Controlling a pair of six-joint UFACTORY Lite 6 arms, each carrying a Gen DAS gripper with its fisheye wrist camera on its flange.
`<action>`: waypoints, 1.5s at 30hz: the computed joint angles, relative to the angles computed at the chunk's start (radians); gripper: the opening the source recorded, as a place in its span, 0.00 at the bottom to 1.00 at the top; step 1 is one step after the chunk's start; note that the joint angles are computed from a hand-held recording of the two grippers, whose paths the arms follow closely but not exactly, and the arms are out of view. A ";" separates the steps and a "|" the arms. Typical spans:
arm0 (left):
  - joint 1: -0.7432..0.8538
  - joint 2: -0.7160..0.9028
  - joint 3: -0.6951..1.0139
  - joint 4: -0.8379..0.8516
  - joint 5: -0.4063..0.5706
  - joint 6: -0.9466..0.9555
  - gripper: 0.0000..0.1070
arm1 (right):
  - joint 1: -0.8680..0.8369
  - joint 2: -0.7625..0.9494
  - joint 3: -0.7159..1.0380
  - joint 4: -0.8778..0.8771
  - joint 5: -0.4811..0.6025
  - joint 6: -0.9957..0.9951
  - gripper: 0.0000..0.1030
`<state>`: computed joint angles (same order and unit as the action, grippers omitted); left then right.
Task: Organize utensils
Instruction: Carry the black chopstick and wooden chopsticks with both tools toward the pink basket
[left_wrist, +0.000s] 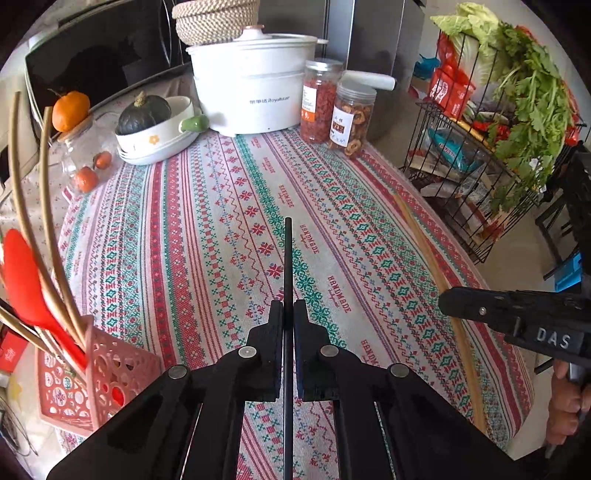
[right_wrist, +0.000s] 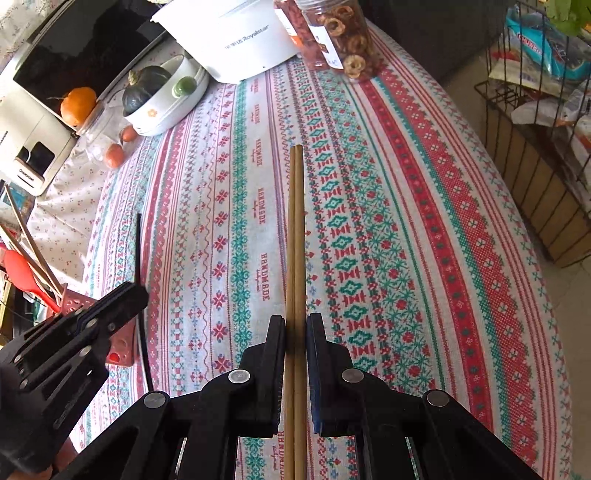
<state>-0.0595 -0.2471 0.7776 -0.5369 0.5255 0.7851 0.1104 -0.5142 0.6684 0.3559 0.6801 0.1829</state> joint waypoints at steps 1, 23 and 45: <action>0.033 -0.054 -0.021 -0.041 0.032 0.057 0.05 | 0.025 -0.018 0.003 -0.024 -0.003 0.040 0.09; 1.230 -0.142 0.241 -0.587 1.124 0.727 0.05 | 0.672 -0.076 0.143 -1.113 -0.014 1.331 0.09; 1.144 -0.040 0.267 -0.681 0.748 0.833 0.05 | 0.803 0.022 0.169 -1.327 0.004 1.536 0.09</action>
